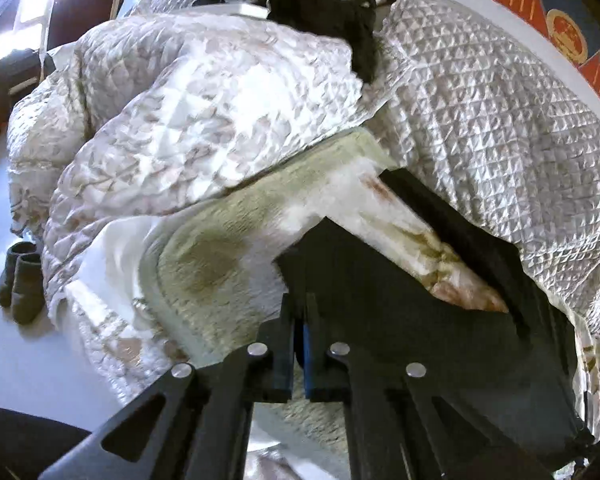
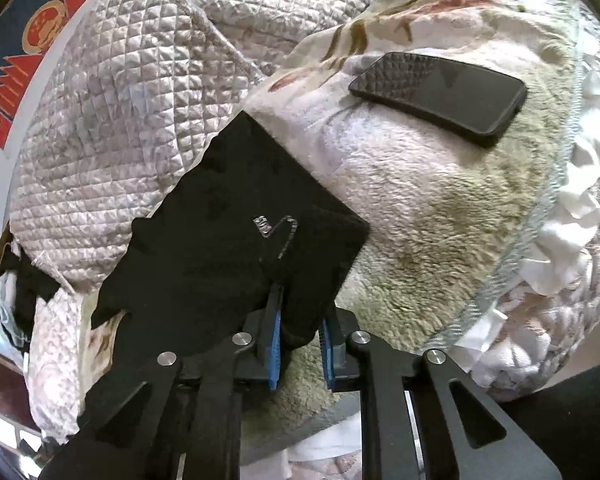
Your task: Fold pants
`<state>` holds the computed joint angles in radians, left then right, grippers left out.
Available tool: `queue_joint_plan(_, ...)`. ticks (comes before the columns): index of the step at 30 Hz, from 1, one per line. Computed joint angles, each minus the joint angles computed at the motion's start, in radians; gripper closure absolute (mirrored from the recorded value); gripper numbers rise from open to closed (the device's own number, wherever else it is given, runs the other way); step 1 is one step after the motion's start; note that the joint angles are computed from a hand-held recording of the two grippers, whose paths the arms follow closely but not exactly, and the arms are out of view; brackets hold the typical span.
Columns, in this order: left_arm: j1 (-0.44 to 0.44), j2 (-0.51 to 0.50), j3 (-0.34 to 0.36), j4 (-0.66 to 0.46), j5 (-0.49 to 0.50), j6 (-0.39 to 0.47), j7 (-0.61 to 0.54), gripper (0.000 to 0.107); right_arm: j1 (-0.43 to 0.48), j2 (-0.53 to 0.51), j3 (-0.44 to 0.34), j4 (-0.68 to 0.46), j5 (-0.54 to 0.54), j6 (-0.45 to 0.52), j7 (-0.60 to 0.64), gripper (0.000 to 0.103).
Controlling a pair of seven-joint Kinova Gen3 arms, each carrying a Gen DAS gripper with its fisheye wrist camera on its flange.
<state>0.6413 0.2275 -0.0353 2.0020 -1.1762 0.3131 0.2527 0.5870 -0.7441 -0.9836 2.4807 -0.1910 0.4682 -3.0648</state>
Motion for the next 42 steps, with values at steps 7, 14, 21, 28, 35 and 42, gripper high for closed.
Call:
queue_joint_plan(7, -0.047, 0.027, 0.037, -0.028, 0.220, 0.022, -0.230, 0.103, 0.052, -0.017, -0.003, 0.006, -0.156, 0.032, 0.158, 0.089)
queue_joint_plan(14, 0.032, 0.016, -0.024, -0.050, 0.254, 0.131, -0.212, 0.097, 0.088, -0.126, -0.006, -0.125, -0.027, 0.294, 0.048, 0.075)
queue_joint_plan(21, 0.033, 0.002, 0.003, -0.092, 0.249, 0.094, -0.281, 0.062, 0.112, -0.022, -0.090, -0.223, 0.174, 0.299, 0.113, 0.075)
queue_joint_plan(28, -0.189, 0.114, 0.295, -0.204, 0.326, 0.074, -0.566, 0.061, 0.268, 0.213, -0.276, -0.182, 0.236, 0.116, 0.206, 0.075)
queue_joint_plan(35, -0.090, 0.147, 0.128, -0.252, 0.540, 0.117, -0.750, 0.062, 0.276, 0.099, -0.159, -0.192, 0.101, 0.199, 0.330, 0.075)
queue_joint_plan(42, -0.133, 0.188, 0.146, -0.356, 0.687, 0.122, -0.958, 0.060, 0.338, 0.338, -0.268, -0.264, 0.216, 0.022, 0.467, 0.075)
